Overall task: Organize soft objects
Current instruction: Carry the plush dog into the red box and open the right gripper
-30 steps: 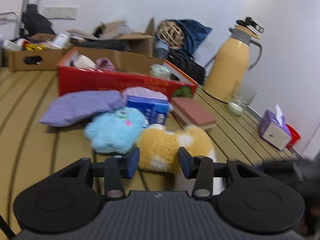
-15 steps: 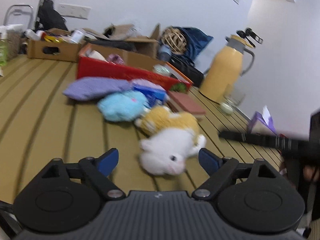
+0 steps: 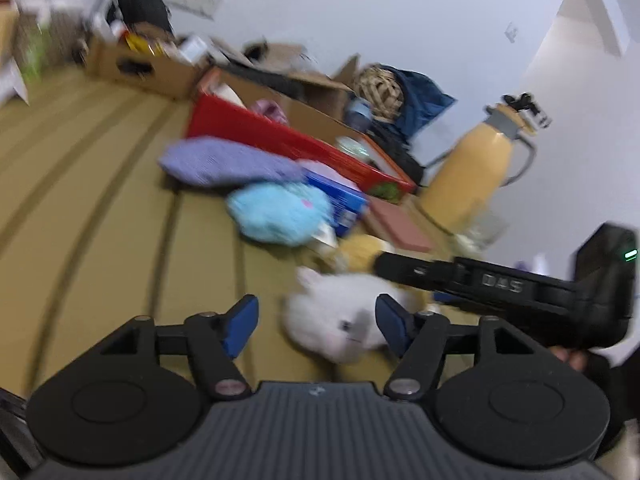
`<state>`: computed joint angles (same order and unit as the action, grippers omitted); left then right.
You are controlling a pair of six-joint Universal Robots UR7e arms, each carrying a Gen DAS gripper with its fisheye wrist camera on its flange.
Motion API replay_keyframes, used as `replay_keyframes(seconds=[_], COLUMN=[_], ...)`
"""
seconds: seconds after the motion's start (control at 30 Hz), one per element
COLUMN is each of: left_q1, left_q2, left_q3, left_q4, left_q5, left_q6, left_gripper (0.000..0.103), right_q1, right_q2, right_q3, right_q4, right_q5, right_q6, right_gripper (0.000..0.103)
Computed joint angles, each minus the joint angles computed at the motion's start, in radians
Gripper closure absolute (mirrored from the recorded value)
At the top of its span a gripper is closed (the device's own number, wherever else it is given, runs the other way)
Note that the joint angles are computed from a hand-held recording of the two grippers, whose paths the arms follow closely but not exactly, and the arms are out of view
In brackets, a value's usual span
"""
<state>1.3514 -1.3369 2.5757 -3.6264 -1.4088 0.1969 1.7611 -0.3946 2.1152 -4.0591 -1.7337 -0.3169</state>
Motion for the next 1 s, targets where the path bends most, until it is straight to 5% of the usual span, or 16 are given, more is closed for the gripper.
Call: replay_keyframes(seconds=[0.07,0.13,0.33,0.47,0.77,1.0], left_q1=[-0.006,-0.02,-0.07,-0.1,-0.061,-0.044], left_q2=[0.012,0.018,-0.005,0.002,0.333,0.465], left_q3=[-0.011,-0.014,-0.01,-0.129,-0.692,-0.84], left_q4=[0.046,0.08,0.027,0.098,0.434,0.519], left_q5=[0.002,0.018,-0.001,-0.045,-0.056,0.029], left_q6=[-0.029,-0.038,-0.026,0.019,0.013,0.093], left_gripper=[0.039,0.058,0.058,0.058,0.058,0.054], right_q1=[-0.031,-0.049,-0.032,-0.015,-0.05,-0.077], right_q2=[-0.003,0.001,-0.02,-0.072,-0.12,-0.025], right_q3=[0.02,0.03,0.054,0.03,-0.353,-0.604], right_q4=[-0.019,-0.04,-0.096,-0.123,0.264,0.485], right_q5=[0.051,0.082,0.093,0.134,0.074,-0.061], right_q6=[0.038,0.06,0.094,0.1,0.079,0.049], right_gripper=[0.054,0.057,0.06,0.06,0.06,0.06])
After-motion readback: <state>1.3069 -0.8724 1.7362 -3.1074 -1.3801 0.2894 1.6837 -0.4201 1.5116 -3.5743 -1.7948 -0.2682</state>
